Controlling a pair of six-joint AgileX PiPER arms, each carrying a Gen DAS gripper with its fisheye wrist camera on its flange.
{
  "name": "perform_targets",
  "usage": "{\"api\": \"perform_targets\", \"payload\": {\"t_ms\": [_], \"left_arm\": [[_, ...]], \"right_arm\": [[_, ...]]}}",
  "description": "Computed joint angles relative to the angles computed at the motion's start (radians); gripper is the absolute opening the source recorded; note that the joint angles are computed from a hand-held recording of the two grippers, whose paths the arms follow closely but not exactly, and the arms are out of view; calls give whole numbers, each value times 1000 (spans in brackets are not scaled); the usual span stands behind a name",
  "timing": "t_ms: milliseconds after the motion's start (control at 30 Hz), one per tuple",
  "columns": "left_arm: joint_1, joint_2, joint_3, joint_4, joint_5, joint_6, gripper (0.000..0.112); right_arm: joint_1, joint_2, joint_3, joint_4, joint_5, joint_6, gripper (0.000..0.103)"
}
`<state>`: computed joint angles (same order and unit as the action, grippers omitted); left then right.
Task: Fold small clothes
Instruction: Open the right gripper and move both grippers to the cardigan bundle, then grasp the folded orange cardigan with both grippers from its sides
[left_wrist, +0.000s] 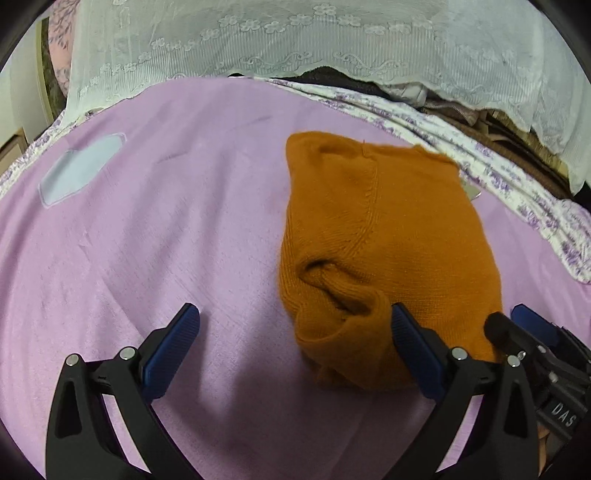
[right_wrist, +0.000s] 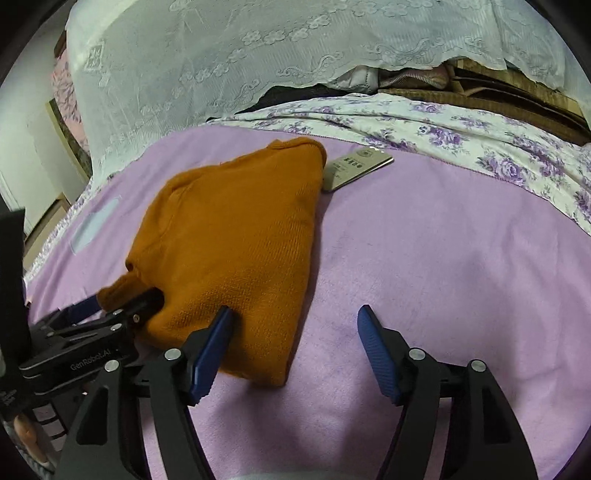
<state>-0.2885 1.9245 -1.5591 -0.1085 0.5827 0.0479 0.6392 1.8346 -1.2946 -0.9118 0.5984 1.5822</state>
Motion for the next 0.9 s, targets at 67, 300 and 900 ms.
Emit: {"api": "perform_targets", "payload": {"t_ms": [67, 300, 900], "left_arm": [[27, -20, 9, -92, -2, 77, 99], [125, -39, -34, -308, 82, 226, 99], [256, 277, -420, -738, 579, 337, 98]], "right_arm": [[10, -23, 17, -34, 11, 33, 71], [9, -114, 72, -96, -13, 104, 71], [-167, -169, 205, 21, -387, 93, 78]]}}
